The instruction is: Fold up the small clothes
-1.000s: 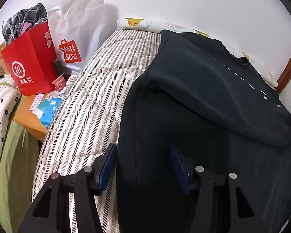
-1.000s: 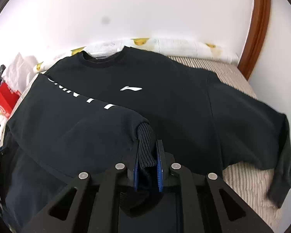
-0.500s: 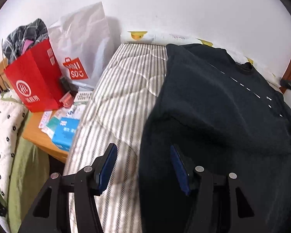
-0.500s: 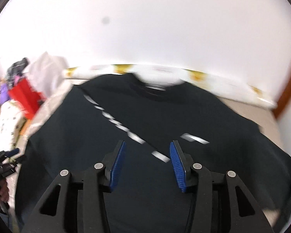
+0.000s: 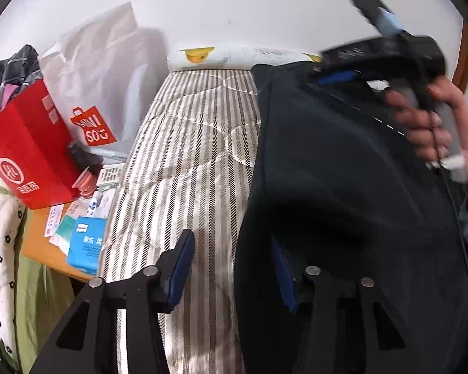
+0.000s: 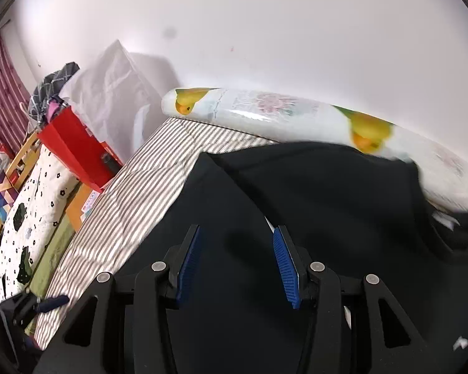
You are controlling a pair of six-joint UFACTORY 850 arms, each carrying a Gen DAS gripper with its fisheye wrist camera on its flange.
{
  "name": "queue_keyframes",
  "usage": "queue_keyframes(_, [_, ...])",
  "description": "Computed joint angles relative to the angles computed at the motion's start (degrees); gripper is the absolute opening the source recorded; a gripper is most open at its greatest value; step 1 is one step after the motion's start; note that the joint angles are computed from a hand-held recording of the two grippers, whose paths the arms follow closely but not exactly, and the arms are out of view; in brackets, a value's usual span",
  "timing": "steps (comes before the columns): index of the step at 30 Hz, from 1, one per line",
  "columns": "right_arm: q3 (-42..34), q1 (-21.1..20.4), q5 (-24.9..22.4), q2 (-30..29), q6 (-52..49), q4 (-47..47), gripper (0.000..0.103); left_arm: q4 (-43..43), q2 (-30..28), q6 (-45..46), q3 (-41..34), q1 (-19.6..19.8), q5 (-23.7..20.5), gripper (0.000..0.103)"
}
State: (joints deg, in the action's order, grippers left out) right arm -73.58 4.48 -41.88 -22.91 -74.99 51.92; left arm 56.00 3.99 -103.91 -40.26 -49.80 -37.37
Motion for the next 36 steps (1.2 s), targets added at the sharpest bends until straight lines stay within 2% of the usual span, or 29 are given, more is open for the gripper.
queue_keyframes(4, [-4.24, 2.31, -0.45, -4.32, 2.04, -0.16, 0.047, 1.66, 0.11, -0.91, 0.18, 1.05, 3.33, 0.04])
queue_keyframes(7, [-8.1, 3.13, -2.41, -8.2, 4.04, -0.54, 0.044, 3.73, 0.54, -2.85, 0.81, 1.82, 5.74, 0.027])
queue_keyframes(8, [-9.34, 3.15, -3.84, -9.45, 4.09, 0.08, 0.038, 4.65, 0.98, -3.95, 1.3, 2.24, 7.23, 0.016])
queue_keyframes(9, [-10.07, 3.06, -5.29, -10.12, 3.46, 0.96, 0.012, 6.14, 1.59, -5.53, 1.93, 2.75, 9.19, 0.008])
queue_keyframes(10, [-10.56, 3.02, -6.52, -10.6, 2.52, 1.74, 0.008, 7.28, 1.95, -6.77, 2.33, 2.91, 9.98, 0.008])
queue_keyframes(11, [-10.2, 3.17, -6.23, -10.29, 0.07, 2.94, 0.008, 7.69, 1.95, -6.92, 2.41, 2.75, 9.6, 0.007])
queue_keyframes(12, [-9.16, 3.54, -4.45, -9.47, -3.5, 4.76, 0.008, 7.44, 1.82, -6.24, 2.38, 2.6, 8.78, 0.007])
queue_keyframes(14, [-7.75, 4.23, -2.92, -8.27, -8.72, 7.33, 0.007, 7.91, 2.58, -7.1, 3.2, 3.09, 9.86, 0.007])
queue_keyframes(17, [-8.13, 6.13, -0.63, -8.51, -8.96, 7.24, 0.007, 8.48, 3.68, -9.14, 4.28, 4.22, 12.22, 0.007])
queue_keyframes(19, [-8.67, 7.78, 1.68, -9.42, -6.56, 5.03, 0.007, 8.76, 4.16, -10.0, 4.79, 4.92, 13.75, 0.008])
queue_keyframes(22, [-8.55, 8.31, 3.19, -9.83, -5.75, 5.11, 0.009, 8.5, 4.16, -9.85, 4.78, 4.8, 13.55, 0.01])
queue_keyframes(23, [-8.89, 8.18, 2.8, -9.97, -4.59, 4.79, 0.009, 8.36, 4.12, -9.72, 4.71, 4.61, 13.25, 0.01])
queue_keyframes(25, [-9.59, 7.53, 1.43, -10.1, -0.93, 3.27, 0.019, 7.95, 3.83, -8.92, 4.39, 4.08, 12.2, 0.011])
queue_keyframes(28, [-9.46, 5.81, -1.05, -8.83, 2.88, 1.42, 0.021, 7.12, 2.71, -6.85, 3.27, 2.88, 9.35, 0.015])
queue_keyframes(31, [-3.69, 2.41, 1.07, -3.26, -1.57, 3.08, 0.028, 4.49, 1.99, -4.17, 2.05, 2.23, 7.56, 0.025])
queue_keyframes(33, [0.38, -1.27, 2.27, 0.81, -4.01, 2.63, 0.033, 2.44, 1.9, -2.95, 1.34, 1.69, 6.43, 0.039])
queue_keyframes(36, [6.75, -7.02, 7.89, 6.74, -6.11, -2.72, 0.035, 2.61, 2.75, -4.35, 1.18, 0.12, 5.36, 0.047])
